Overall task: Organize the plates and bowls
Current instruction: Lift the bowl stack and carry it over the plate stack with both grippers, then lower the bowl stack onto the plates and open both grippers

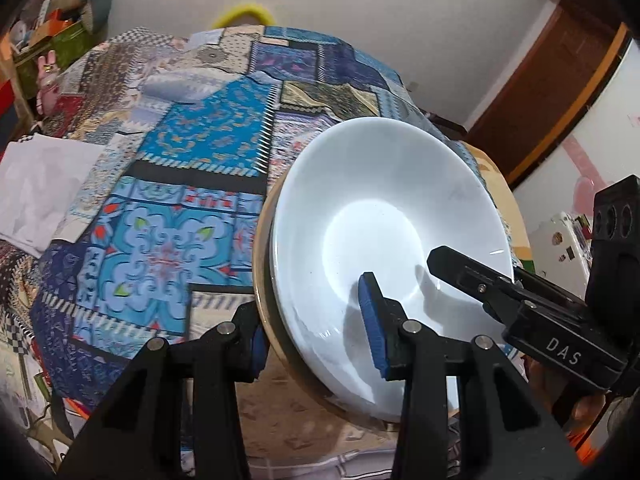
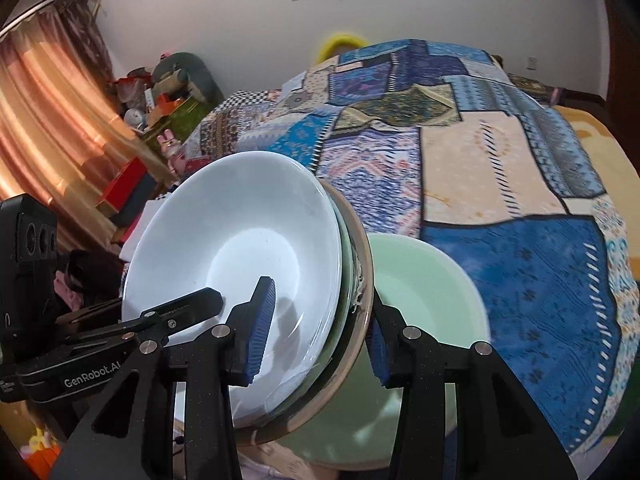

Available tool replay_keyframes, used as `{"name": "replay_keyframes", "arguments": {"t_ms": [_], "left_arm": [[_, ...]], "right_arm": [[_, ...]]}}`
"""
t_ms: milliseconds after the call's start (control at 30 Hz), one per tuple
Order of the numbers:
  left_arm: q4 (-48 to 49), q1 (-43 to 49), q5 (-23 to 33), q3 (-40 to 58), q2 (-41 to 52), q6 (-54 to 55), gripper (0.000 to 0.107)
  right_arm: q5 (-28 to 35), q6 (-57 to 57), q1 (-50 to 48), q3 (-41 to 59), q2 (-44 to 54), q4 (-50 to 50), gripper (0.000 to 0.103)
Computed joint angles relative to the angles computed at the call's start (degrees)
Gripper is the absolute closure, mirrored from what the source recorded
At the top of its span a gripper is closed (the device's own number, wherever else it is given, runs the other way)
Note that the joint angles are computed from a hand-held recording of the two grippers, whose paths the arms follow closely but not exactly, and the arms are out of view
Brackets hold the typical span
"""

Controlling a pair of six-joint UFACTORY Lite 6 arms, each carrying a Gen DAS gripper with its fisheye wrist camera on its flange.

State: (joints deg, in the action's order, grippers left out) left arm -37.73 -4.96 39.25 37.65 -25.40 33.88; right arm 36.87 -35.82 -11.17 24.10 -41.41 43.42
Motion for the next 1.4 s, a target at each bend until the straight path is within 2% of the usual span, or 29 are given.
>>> {"name": "replay_keyframes", "arguments": {"t_ms": [267, 567, 867, 1067, 1400], "left_arm": [[3.93, -10.49, -4.33, 0.36, 2.52, -8.07, 0.067], [5.87, -15.65, -7.67, 1.53, 7.49, -12.05, 0.067], [5.42, -17.52, -9.13, 1.42, 11.1, -11.78, 0.066], [3.14, -16.64, -8.95, 1.36, 12.46, -9.2, 0.066], [-1.49, -14.62, -8.1, 0.65, 12.82, -3.63, 0.067]], "right_arm": [[6.46, -8.34, -11.36, -2.46, -1.98, 2.67, 0.064], [7.54, -14.43, -16.67, -3.48, 1.82, 5.13, 0.064], [6.99, -16.98, -18.34, -3.93, 5.1, 6.4, 0.064], [5.32, -17.55, -16.75, -5.1, 3.53, 6.88, 0.063], [7.34, -21.46, -19.39, -5.66, 3.71, 9.03, 0.061]]}}
